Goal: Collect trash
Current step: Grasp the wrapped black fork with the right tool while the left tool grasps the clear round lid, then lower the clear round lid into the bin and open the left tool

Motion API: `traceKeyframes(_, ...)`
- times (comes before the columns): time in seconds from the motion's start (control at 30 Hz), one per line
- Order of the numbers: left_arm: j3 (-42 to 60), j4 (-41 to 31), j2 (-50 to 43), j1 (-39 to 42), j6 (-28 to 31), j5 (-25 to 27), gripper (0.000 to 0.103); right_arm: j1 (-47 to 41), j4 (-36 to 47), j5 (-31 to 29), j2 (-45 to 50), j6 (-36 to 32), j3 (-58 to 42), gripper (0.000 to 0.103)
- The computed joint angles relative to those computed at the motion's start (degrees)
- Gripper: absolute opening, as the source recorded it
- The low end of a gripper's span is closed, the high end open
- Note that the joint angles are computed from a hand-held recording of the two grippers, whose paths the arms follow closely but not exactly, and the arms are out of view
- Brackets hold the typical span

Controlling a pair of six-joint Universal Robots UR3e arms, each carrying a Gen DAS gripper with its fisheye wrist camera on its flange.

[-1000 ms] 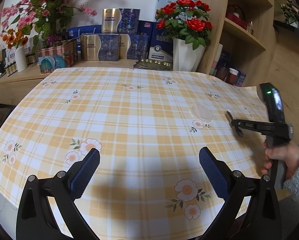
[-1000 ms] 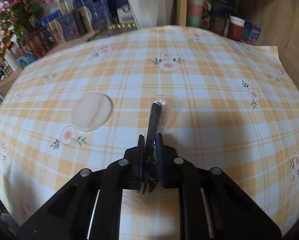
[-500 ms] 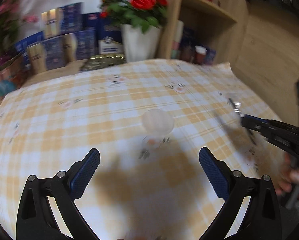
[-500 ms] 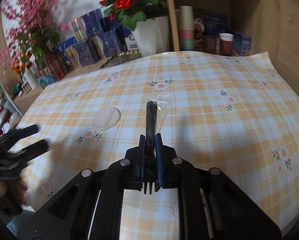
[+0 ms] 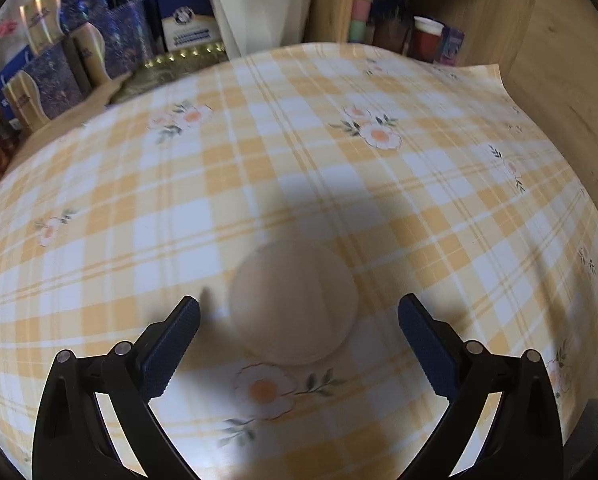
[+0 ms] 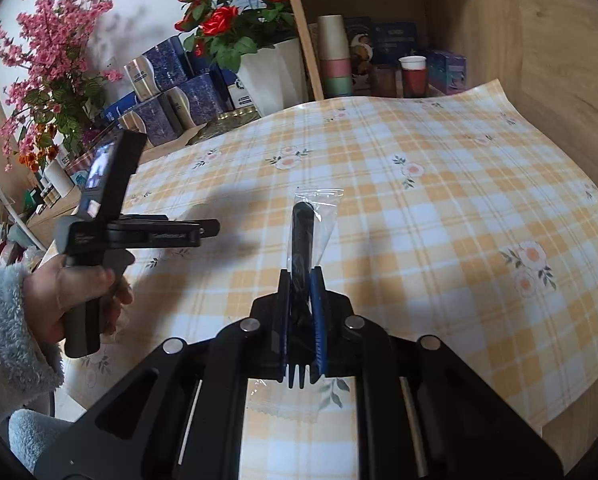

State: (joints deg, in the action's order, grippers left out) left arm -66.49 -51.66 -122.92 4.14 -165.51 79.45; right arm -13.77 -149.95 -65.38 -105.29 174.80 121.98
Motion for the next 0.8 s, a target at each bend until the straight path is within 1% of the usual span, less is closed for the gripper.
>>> traceKeyframes(0.17,2.02,0.42,-1.76,-2.33,-1.63,4.87,0.097,-3.08,2.44,3.04,-4.31,-0.98,2.77,0.014)
traceKeyframes(0.23,1.07,0.95,-1.14,-2.26,-1.57,4.82,0.094,-3.85,3.33,3.82,-5.32,-1.39,3.26,0.014)
traceKeyframes(0.3,-0.13,1.72,-0.25,-2.06,-0.95,4.28,0.084,-4.66,4.52,4.65,-7.00,-2.00,4.05,0.014)
traceKeyframes(0.33,-1.10,2.16,0.60,-1.79,-0.60,3.93,0.070,-5.00,5.17,4.90,-7.84,-2.24,4.41,0.014)
traceKeyframes(0.37,-1.41,1.97,1.12,-1.59,-0.59,3.59,0.064,-5.19,5.64,4.99,-8.41,-2.40,4.65,0.014)
traceKeyframes(0.4,-1.53,0.21,1.90,-0.88,-0.60,2.23,0.064,-5.41,6.45,5.03,-9.39,-2.53,5.09,0.014)
traceKeyframes(0.47,-2.94,-1.00,3.61,-0.11,-0.14,-0.08,0.064,-5.66,7.63,5.42,-10.57,-2.68,5.56,0.014)
traceKeyframes(0.57,-9.17,0.49,9.02,0.63,1.67,-2.02,0.064,-5.72,9.13,5.94,-13.51,-3.21,6.79,0.014)
traceKeyframes(0.67,-16.30,0.59,16.36,2.20,3.83,-5.94,0.064,-6.29,11.56,7.15,-17.00,-4.08,7.74,0.014)
traceKeyframes(0.8,-27.95,0.49,29.34,4.99,6.93,-11.13,0.064,-7.32,16.68,8.65,-22.71,-6.39,8.53,0.014)
